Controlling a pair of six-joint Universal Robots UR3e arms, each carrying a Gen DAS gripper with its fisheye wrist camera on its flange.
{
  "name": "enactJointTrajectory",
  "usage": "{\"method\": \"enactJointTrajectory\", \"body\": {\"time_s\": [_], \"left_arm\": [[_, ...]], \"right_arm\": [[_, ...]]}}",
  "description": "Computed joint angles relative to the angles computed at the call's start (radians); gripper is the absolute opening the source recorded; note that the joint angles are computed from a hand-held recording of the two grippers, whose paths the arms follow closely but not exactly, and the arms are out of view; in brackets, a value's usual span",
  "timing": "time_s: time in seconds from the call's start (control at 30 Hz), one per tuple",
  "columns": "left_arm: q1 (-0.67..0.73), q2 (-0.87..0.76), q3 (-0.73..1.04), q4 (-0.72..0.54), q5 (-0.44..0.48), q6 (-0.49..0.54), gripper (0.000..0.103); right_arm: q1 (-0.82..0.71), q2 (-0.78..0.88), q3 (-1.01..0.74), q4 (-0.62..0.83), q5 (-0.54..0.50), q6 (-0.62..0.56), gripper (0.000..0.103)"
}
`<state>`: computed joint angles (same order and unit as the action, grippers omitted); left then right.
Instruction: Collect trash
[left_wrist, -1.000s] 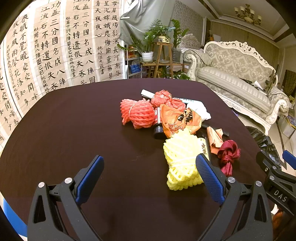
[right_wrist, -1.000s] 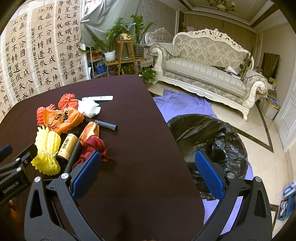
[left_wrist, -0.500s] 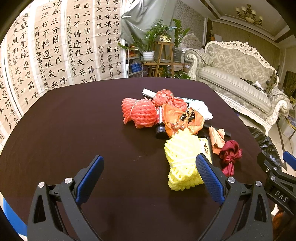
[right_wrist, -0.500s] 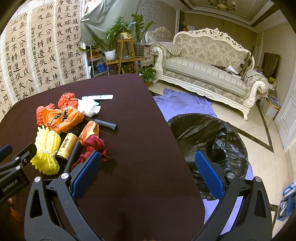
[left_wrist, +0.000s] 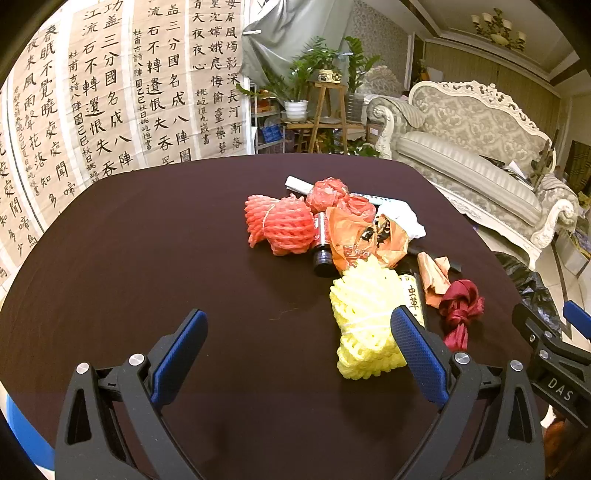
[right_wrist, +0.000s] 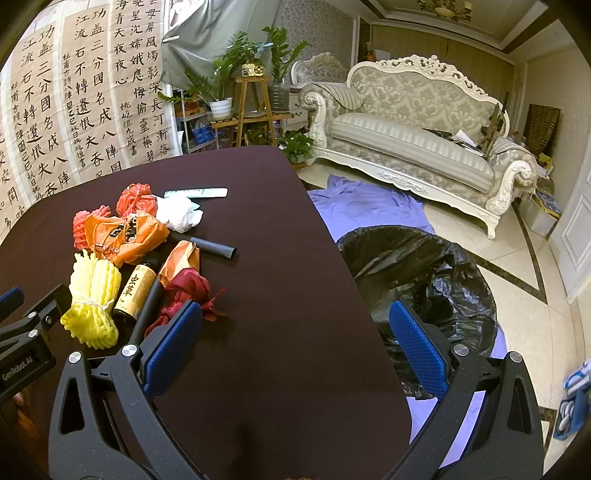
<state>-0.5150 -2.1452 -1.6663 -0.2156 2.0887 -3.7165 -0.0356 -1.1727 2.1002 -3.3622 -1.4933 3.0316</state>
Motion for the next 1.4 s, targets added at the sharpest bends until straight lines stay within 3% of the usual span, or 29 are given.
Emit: {"method": "enactJointTrajectory", "body": {"time_s": [0.97,1.1,1.4], "left_arm": [[-0.001,0.014,-0.013,0.013,0.005,0.01,0.096],[-0.013,0.027,-0.008,-0.004,0.009,0.006,0.096],[-0.025,-0.018,0.059,-0.001,-0.021,0.04,0.096]], "right_arm": [[0.002,-0.05,0.011,0.033,0.002,-0.001,0.097],[-0.007,-0.069,0.022,0.035,0.004,0.0,0.085],[-0.057,-0.078,0.04,0.044,0.054,-0.005,0.08]]}}
